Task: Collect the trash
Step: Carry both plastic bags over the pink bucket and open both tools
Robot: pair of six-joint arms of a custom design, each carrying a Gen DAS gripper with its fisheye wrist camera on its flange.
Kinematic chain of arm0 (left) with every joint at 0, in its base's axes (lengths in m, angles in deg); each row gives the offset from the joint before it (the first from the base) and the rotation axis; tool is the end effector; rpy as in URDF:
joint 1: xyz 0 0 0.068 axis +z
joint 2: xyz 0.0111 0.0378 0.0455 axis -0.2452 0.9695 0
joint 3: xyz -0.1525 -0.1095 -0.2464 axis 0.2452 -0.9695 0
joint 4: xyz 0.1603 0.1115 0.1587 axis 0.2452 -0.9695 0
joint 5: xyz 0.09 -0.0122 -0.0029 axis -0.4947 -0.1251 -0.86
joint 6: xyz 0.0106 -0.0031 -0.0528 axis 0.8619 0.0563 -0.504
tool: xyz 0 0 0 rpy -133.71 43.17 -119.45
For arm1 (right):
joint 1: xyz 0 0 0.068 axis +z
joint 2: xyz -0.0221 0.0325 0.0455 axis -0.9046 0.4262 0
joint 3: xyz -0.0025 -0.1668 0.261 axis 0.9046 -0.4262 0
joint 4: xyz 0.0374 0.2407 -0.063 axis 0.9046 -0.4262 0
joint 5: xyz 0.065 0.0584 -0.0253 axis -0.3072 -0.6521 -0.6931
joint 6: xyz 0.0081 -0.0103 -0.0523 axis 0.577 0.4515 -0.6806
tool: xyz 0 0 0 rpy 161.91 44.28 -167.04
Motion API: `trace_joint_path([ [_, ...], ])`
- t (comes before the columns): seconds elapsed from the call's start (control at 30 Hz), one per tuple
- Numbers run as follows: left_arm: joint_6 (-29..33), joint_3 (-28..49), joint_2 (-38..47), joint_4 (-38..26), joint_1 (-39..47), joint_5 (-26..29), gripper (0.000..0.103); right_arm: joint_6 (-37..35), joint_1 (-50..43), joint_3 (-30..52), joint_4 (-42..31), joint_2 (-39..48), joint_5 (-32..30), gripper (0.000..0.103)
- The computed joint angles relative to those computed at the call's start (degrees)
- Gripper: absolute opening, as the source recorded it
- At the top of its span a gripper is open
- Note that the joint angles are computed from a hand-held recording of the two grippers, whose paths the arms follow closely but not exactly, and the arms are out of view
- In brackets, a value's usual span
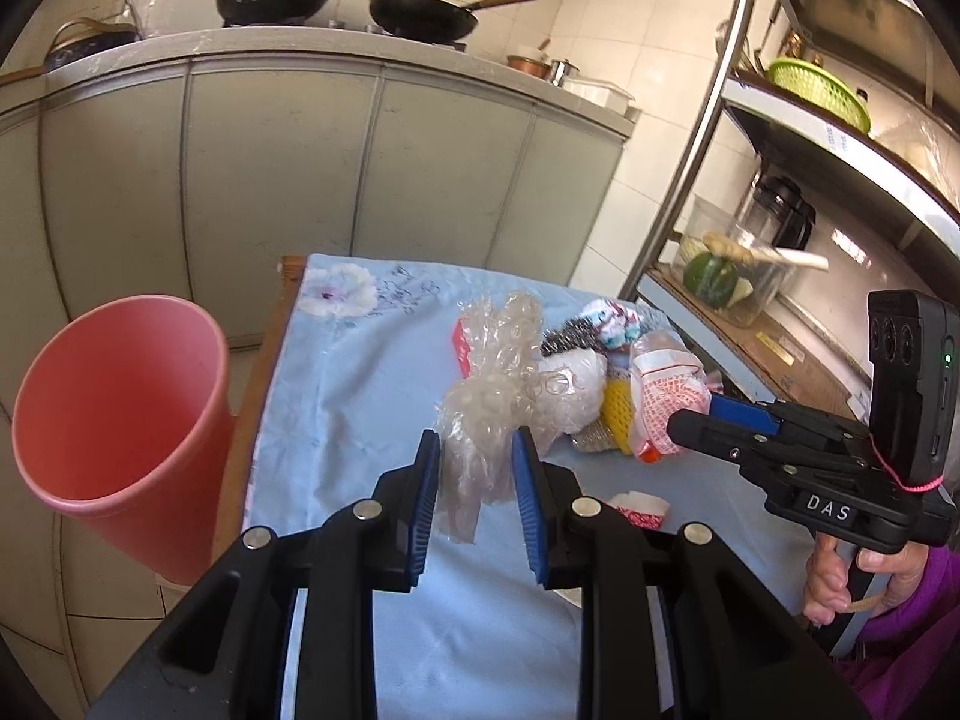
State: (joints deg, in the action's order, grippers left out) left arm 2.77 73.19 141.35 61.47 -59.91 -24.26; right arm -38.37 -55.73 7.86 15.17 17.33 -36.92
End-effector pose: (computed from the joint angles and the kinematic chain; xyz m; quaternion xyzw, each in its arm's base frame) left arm 0.2189 -0.2110 0.2387 0.0669 0.8879 -0.1741 0.4206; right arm 0.2502 0.0506 0.2373 -0.1487 0.8870 0.1654 0.4046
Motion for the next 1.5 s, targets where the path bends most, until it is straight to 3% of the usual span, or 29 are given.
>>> trace_joint_path([
  [0.3,-1.3,-4.5,-7.9,-0.8,4.4,-7.5,0.024,4.1,12.9,8.8,4.7,8.4,1.4,0.035],
  [0.67,-3.7,-8.8,-12.4,-2.5,17.9,-10.0,0.025,6.6,24.8,25.1,5.0,23.7,2.5,0.035],
  [1.07,-4.7,-9.5,-4.0,0.0,28.1,-8.2,0.025,9.6,28.4,43.4,-1.7,41.1,3.0,0.035],
  [1.5,-5.2,-4.8,3.4,-2.0,29.4,-8.4,0.027,11.1,28.8,51.6,-8.3,46.4,3.8,0.035],
])
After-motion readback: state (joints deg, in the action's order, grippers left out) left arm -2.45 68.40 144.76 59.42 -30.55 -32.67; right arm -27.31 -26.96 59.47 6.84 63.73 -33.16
